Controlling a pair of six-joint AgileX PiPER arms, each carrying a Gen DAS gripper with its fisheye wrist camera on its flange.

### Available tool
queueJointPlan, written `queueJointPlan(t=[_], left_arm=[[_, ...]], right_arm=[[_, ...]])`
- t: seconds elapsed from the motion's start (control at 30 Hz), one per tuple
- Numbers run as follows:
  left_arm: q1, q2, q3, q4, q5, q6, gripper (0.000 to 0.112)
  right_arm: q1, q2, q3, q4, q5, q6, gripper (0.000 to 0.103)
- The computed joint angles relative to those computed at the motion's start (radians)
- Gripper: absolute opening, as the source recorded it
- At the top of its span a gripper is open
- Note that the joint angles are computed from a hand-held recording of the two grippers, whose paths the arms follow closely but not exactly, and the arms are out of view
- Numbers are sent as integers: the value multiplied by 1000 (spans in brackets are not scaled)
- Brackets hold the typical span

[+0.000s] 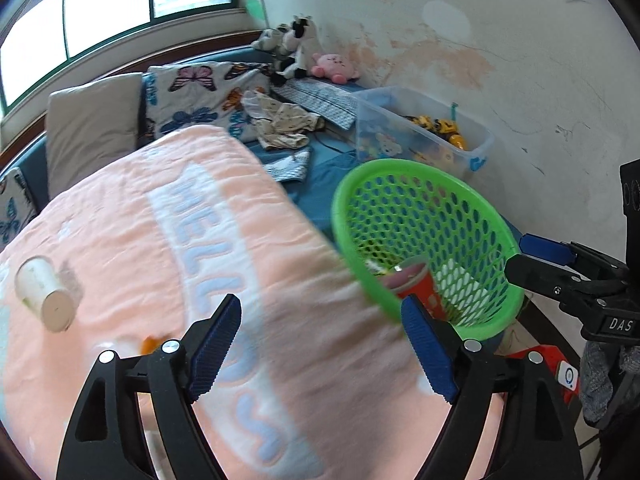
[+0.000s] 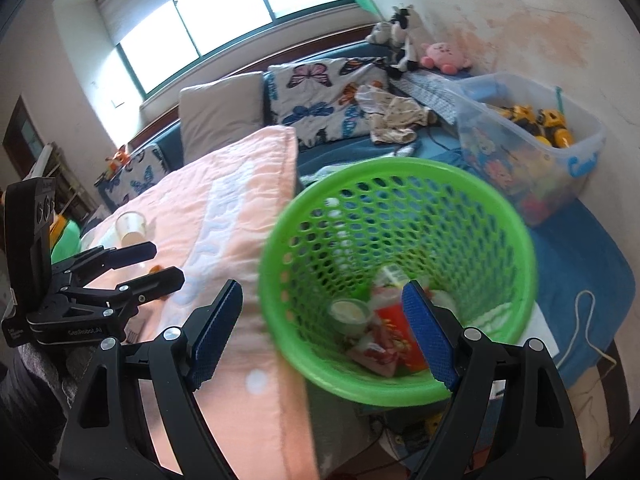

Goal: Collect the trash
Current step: 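Move both grippers back over the bed toward the bread piece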

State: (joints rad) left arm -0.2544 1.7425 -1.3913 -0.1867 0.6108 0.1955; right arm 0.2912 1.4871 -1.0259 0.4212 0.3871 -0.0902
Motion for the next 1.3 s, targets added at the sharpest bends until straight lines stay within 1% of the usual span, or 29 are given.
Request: queueJointPlan(t=[0.17,0.37,0.47,0.53,0.7,1.07,1.23,1.3], left_arm=[[53,-60,73,16,-20,-7,81],[128,-146,179,10,-56,7,82],[179,-176,213,-21,-57,43,83],[212,-194,235,-30,-59,55,83],[322,-235,278,-99,-54,143,84],[540,-269,330,-217,-30,292,85],[612,-263,356,-262,-23,353,85],[631,-260,364,-275,-21,371,85]], right_arm=[[87,35,-50,-78,2,81,82],[172,79,-114,-130,7,132,83],[210,106,-149,-155,11,157,83],[230,127,-175,-149,17,151,83],[271,174,-233,-152,35,145,83],[356,351,-441,-158,108,140,83],[382,467,-585,-164,172,148,83],[388,518,-653,-164,201,152,80]])
